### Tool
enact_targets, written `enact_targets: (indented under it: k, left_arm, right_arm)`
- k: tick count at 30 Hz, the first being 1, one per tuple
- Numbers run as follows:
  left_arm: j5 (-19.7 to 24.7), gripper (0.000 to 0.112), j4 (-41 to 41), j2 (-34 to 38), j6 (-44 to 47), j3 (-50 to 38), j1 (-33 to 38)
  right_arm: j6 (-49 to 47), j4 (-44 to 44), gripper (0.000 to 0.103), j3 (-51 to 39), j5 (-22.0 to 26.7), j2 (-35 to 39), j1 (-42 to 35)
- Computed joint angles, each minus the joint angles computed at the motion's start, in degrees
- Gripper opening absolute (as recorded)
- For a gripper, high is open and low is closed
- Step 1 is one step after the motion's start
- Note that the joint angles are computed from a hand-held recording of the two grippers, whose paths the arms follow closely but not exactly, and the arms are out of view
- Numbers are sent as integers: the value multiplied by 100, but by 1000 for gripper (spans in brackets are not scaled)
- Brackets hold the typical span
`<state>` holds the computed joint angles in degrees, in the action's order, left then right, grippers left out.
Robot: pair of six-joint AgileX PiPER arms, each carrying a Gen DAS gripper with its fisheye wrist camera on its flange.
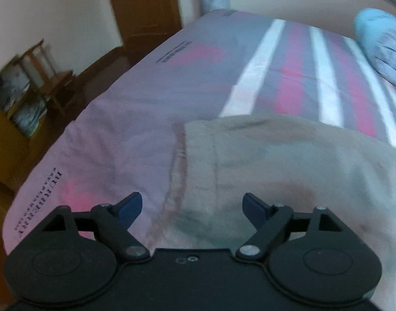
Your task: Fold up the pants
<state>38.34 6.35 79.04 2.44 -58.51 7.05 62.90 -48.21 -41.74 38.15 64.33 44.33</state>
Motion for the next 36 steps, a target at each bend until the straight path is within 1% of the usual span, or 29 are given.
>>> enact_targets:
  k: [2, 4, 6, 7, 8, 9, 11, 14, 16, 17, 18, 19, 20, 21, 22, 23, 24, 25, 26, 27, 28, 29, 30, 31, 32, 34, 36]
  left_arm:
    - [-95, 77, -44, 613, -111, -393, 79]
    - [-116, 77, -225, 1170, -27, -821, 166]
    - [-79, 77, -262, 1723, 0, -1278, 193]
    - [-96, 77, -206, 1942, -25, -1441, 186]
    - [-152, 77, 5, 2157, -184, -1586, 121]
    - [-216, 78, 106, 2364, -157, -1727, 106]
    - [-203, 81, 99, 2722, 159, -2038, 173]
    - [-235, 84, -342, 3148, 1064, -2392, 328]
    - [-326, 91, -978, 3302, 2025, -2475, 470]
    - [-282, 91, -1323, 3400, 2508, -2554, 535]
    - [-172, 92, -1640, 3508, 2910, -2658, 601]
    - [-13, 91, -1972, 3630, 3287, -2779, 685]
    - [181, 88, -2253, 3782, 3568, -2921, 765]
    - [344, 79, -2468, 3894, 3750, -3031, 828]
    - [430, 64, -2762, 3937, 4035, -3062, 900]
    - [514, 57, -2986, 3966, 4301, -3097, 940]
    - [368, 51, -2981, 3840, 4365, -2918, 904]
    - [317, 37, -3038, 3711, 4483, -2761, 891]
    - [273, 33, -3110, 3553, 4590, -2579, 904]
    - [134, 25, -3132, 3387, 4636, -2377, 894]
    - [-59, 9, -3140, 3151, 4632, -2105, 880]
    - [-135, 8, -3144, 3032, 4646, -2018, 921]
    - [-172, 5, -3298, 2811, 4753, -1819, 977]
    - [-144, 4, -3510, 2585, 4986, -1643, 1070]
    - [-98, 3, -3629, 2297, 5203, -1436, 1151]
    - [86, 3, -3795, 1772, 5516, -1090, 1326]
    - [446, 2, -4094, 1144, 5964, -708, 1713]
  right_arm:
    - [-1039, 524, 103, -150, -878, 539, -912]
    - [-2185, 1133, 103, -415, -1539, 1169, -1629]
    - [-3330, 1812, 103, -806, -2011, 1871, -2190]
    - [-3903, 2247, 103, -998, -2149, 2160, -2407]
    - [-4476, 2707, 103, -1262, -2234, 2498, -2606]
    - [-5049, 3208, 103, -1555, -2272, 2844, -2787]
    - [-6176, 4164, 103, -2127, -2280, 3474, -3074]
    - [-7469, 5079, 103, -3009, -2108, 4309, -3337]
    - [-7984, 5483, 103, -3644, -1888, 4848, -3433]
    - [-8248, 5702, 103, -3918, -1799, 5083, -3479]
    - [-8373, 5816, 103, -4247, -1652, 5343, -3514]
    - [-8535, 5982, 103, -4573, -1431, 5578, -3527]
    - [-8577, 5988, 103, -4864, -1251, 5799, -3542]
    - [-8400, 5764, 103, -5165, -1109, 6031, -3523]
    - [-8378, 5715, 103, -5381, -964, 6209, -3527]
    - [-8494, 5853, 103, -5547, -832, 6351, -3557]
    - [-8499, 5961, 103, -5705, -723, 6479, -3579]
    - [-8521, 6095, 101, -5771, -667, 6533, -3597]
    - [-8773, 6458, 73, -5772, -584, 6535, -3657]
    - [-8921, 6721, 51, -5851, -421, 6517, -3670]
    - [-8870, 6756, 10, -5889, -279, 6467, -3643]
    - [-8755, 6562, 9, -5833, -289, 6394, -3559]
    - [-8560, 6138, 6, -5634, -425, 6243, -3419]
    - [-8279, 5763, 5, -5482, -486, 6101, -3306]
    - [-8112, 5618, 5, -5250, -586, 5898, -3237]
    - [-7855, 5457, 5, -4490, -981, 5235, -3120]
    - [-7509, 5262, 5, -3575, -1356, 4361, -2959]
